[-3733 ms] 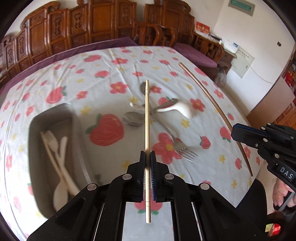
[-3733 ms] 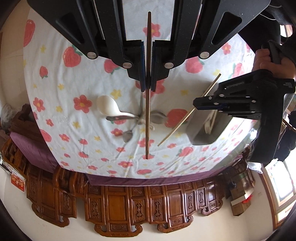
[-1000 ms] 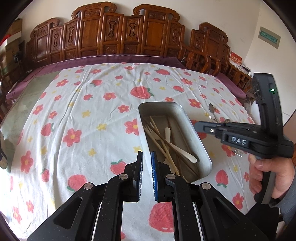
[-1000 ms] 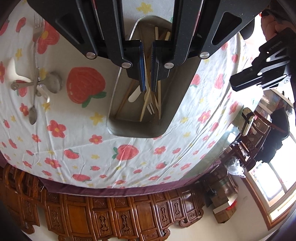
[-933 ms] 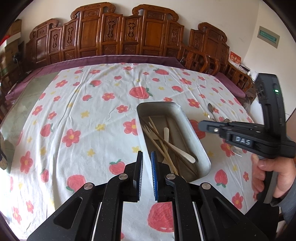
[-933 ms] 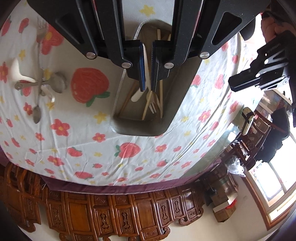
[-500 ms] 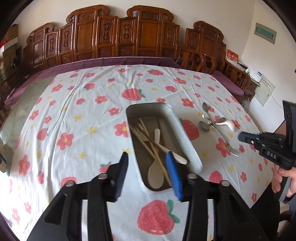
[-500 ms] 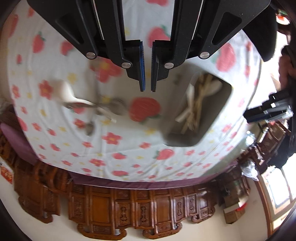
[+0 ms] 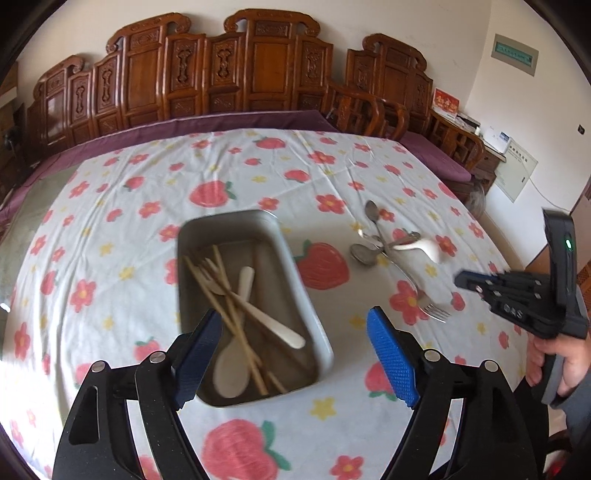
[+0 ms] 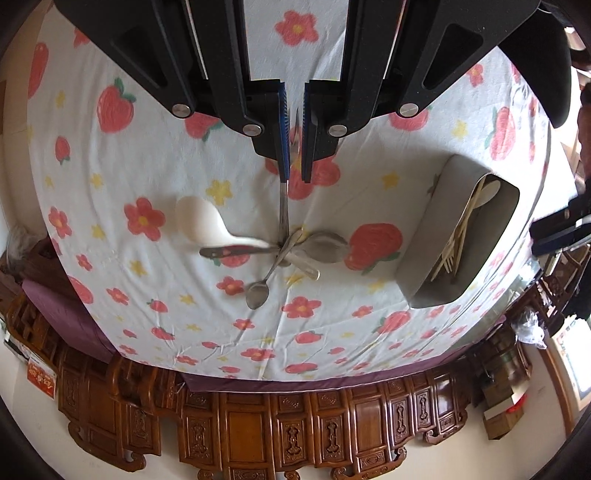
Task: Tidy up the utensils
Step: 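Grasp a metal spoon handle from the pile with the right gripper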
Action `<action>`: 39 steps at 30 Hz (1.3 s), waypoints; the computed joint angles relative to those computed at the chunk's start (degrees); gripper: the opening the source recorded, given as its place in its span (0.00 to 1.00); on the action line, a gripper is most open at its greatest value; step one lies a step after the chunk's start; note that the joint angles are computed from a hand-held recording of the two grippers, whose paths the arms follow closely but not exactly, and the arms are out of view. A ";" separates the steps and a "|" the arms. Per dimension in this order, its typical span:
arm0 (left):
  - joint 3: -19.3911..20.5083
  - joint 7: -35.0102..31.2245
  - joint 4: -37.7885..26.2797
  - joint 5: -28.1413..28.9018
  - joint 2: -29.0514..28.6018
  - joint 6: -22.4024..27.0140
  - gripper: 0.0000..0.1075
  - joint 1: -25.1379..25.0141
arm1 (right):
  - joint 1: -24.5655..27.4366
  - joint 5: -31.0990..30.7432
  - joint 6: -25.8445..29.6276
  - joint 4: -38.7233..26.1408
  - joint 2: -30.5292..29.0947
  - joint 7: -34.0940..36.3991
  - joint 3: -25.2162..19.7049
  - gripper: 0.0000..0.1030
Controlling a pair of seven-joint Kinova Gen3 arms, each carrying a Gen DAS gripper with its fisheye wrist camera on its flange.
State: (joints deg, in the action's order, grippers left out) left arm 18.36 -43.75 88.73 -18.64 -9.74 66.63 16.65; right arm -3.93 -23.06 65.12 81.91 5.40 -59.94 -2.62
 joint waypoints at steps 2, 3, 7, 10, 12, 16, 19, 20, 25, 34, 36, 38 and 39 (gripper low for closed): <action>0.68 0.58 -0.58 -0.22 1.36 -0.08 0.72 0.42 | -0.38 0.09 -0.15 -1.34 1.39 -0.41 -0.23 0.18; 0.72 0.83 -0.77 -0.41 1.80 -0.11 0.72 0.74 | -0.50 0.04 -0.01 -2.30 2.36 -0.60 -0.38 0.18; 0.41 1.27 -2.05 -1.46 3.94 -0.66 0.72 2.36 | -1.38 1.10 0.87 -7.89 7.47 -1.73 -1.40 0.18; -0.22 1.06 -3.20 -2.45 5.30 -0.58 0.72 3.68 | -1.93 2.23 2.70 -13.58 12.38 -4.57 -1.82 0.18; -0.82 0.94 -3.91 -2.87 6.14 -0.56 0.72 4.39 | -1.96 2.67 3.97 -17.10 15.48 -6.64 -2.15 0.18; -2.25 0.68 -4.38 -2.68 6.97 -0.73 0.72 5.16 | -3.27 5.41 5.70 -23.12 20.77 -10.65 -2.45 0.18; -3.14 0.36 -4.04 -2.23 7.05 -1.12 0.72 5.25 | -4.43 7.40 6.77 -26.24 23.47 -12.60 -2.74 0.18; -3.31 0.27 -4.00 -2.12 7.13 -1.12 0.72 5.23 | -4.90 8.07 6.80 -26.93 24.11 -13.12 -2.80 0.18; -3.92 -0.17 -3.56 -1.70 7.07 -1.50 0.72 4.97 | -7.41 11.82 6.88 -29.12 25.85 -15.02 -2.49 0.24; -3.92 -0.48 -3.01 -0.89 6.45 -2.41 0.72 4.30 | -11.79 18.86 7.06 -29.72 26.32 -19.42 -0.85 0.18; -3.78 -0.27 -3.01 -0.91 6.42 -2.57 0.72 4.28 | -12.47 19.91 8.71 -31.03 26.84 -20.84 -0.60 0.08; -3.73 -0.18 -3.02 -0.79 6.44 -2.83 0.72 4.27 | -12.70 20.49 10.36 -32.38 27.41 -21.12 -0.71 0.04; -3.69 -0.27 -3.19 -0.83 6.62 -2.78 0.72 4.28 | -12.66 20.61 11.17 -33.07 27.70 -20.92 -0.85 0.03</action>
State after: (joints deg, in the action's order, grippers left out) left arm 14.67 -44.02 85.55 -19.47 -3.12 63.85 20.93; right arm -16.59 -2.45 76.29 48.85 33.11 -80.85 -3.47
